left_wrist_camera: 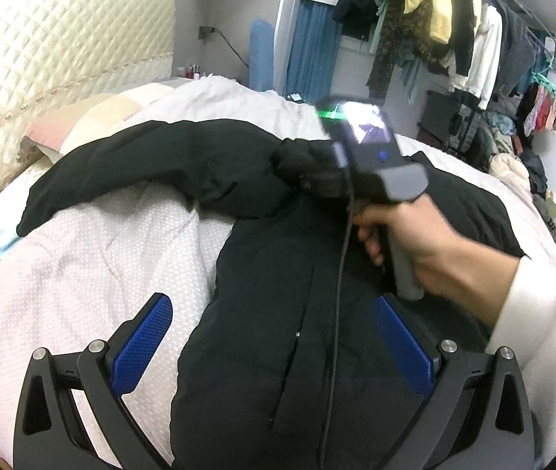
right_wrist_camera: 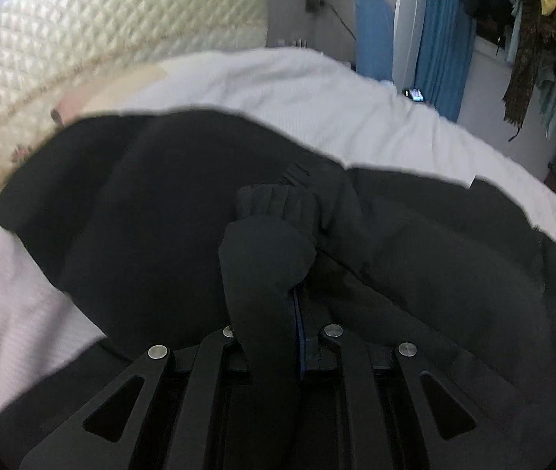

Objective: Fold large clothes
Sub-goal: 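Lift the sleeve with the right tool and lay it across the jacket back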

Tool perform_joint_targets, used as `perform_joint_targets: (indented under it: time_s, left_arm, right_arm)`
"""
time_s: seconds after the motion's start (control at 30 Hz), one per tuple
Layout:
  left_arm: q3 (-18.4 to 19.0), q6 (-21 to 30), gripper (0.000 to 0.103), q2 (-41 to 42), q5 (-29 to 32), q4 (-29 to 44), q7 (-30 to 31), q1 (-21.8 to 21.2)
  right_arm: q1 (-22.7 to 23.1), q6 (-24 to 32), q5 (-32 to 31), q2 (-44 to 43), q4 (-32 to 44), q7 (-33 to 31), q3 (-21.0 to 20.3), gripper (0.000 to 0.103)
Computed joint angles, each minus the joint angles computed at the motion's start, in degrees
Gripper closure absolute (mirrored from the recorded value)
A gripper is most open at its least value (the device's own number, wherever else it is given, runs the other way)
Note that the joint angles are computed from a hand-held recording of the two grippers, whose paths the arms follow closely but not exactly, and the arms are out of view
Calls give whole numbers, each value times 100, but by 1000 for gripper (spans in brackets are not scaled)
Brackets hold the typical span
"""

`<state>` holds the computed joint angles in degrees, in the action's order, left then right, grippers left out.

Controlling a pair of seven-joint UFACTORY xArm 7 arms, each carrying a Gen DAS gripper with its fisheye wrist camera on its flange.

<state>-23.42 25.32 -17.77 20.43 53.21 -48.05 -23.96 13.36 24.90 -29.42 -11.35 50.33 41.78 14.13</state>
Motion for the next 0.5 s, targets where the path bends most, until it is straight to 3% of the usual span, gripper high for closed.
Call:
perform_joint_targets:
  time_s: [0.1, 0.17, 0.23, 0.33, 0.5]
  left_arm:
    - [23, -31, 0, 98, -14, 29, 24, -14]
    - [58, -82, 0, 119, -55, 23, 57, -47]
    - [11, -83, 0, 102, 41, 21, -22, -4]
    - [54, -185, 0, 71, -17, -14, 3, -45]
    - [-15, -238, 0, -105, -2, -86, -34, -37]
  right_arm:
    - [-10, -179, 47, -70, -79, 12, -32, 84]
    - [126, -174, 461, -186, -93, -399, -153, 60]
    - [220, -307, 783, -317, -177, -731, -217, 43]
    - [331, -257, 1298, -748, -298, -1228, -307, 41]
    - [50, 47, 1501, -1795, -521, -1405, -138, 41]
